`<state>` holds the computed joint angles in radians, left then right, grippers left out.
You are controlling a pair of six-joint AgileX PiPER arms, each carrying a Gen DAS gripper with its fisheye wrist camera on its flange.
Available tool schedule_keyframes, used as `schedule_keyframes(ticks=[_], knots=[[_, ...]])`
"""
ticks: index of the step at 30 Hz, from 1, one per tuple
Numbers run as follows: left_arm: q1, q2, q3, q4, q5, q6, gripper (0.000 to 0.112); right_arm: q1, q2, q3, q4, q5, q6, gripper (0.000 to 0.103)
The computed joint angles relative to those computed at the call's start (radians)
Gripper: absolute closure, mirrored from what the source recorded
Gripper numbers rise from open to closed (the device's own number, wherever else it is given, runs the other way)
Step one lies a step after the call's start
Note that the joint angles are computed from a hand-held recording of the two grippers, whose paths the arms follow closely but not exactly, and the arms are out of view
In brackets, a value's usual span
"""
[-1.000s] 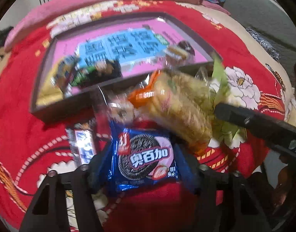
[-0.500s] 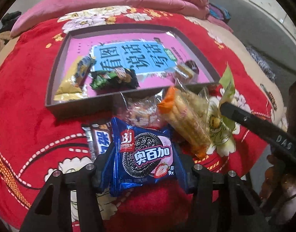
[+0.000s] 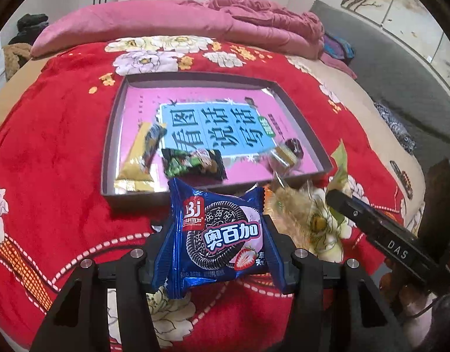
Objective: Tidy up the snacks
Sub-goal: 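Lift the Oreo packet over the tray with the left tool while the right tool carries the green bag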
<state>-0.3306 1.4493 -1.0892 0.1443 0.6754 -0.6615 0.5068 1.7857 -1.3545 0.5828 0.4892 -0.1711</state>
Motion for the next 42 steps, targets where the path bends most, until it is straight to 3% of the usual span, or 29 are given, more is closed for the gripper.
schedule_keyframes(ticks=[22,42], knots=[[0.061,0.167,-0.215,-0.018,-0.008,0.046,0.056,0.014,0.084,-0.143,-0.215,-0.053,0.167,0.07],[0.05,0.328,-0.355,-0.038,0.022,0.093,0.056,0.008,0.169,-0.237,-0.315,-0.035,0.258,0.07]])
